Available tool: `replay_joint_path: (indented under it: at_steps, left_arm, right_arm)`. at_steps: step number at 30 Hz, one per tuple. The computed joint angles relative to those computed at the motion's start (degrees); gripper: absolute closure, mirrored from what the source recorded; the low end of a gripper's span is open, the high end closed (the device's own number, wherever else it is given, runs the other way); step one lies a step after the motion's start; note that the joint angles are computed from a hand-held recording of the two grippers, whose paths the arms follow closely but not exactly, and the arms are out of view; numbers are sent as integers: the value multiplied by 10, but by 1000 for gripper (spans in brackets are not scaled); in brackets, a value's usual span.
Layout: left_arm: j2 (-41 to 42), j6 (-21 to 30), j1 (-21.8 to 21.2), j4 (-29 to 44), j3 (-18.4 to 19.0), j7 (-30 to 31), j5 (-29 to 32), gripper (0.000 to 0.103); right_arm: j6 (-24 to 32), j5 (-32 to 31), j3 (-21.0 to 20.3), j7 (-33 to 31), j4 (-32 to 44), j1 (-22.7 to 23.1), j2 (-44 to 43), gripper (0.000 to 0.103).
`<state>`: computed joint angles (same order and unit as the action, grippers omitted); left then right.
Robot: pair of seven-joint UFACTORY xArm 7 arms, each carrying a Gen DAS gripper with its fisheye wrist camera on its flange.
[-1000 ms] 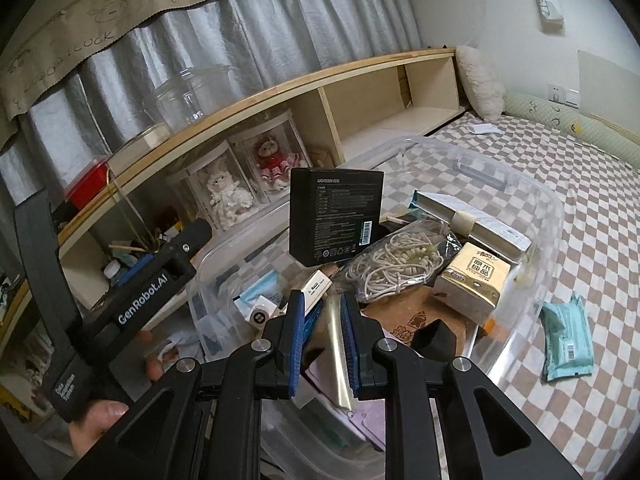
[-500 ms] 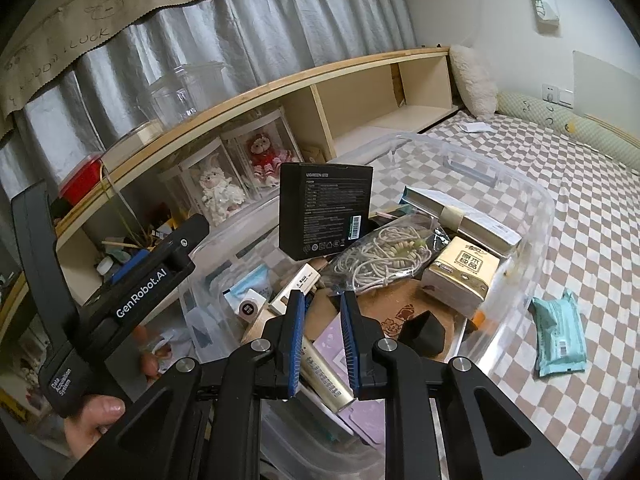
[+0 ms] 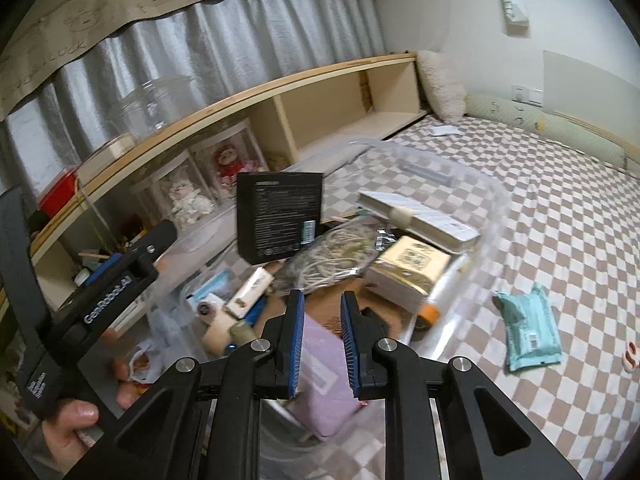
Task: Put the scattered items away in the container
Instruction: 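Withdraw both open grippers from the clear box back over the bed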
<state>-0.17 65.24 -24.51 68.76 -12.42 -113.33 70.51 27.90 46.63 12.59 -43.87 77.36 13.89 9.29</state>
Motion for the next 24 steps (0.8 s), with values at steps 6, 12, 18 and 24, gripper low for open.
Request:
replay_joint_path:
  at_steps: [6,12,18,24]
  left_arm:
    - [13,-5,-6,16,1,9,1,8]
    - [30,-4,-18,40,3,20,6,8]
    - [45,-13,-33,58,9,31,13,7]
    - [64,-8,-49,82,15,37,25,0]
  right_arm:
    - [-15,-8,-7,7,-12,-6,-5,69]
    - [-74,22,-7,-24,-49,-10,-29,23]
    - [-102,108,-15,-75,-60,-20,-41,2]
    - [-119,138,-27,-98,-65,-25,-43,0]
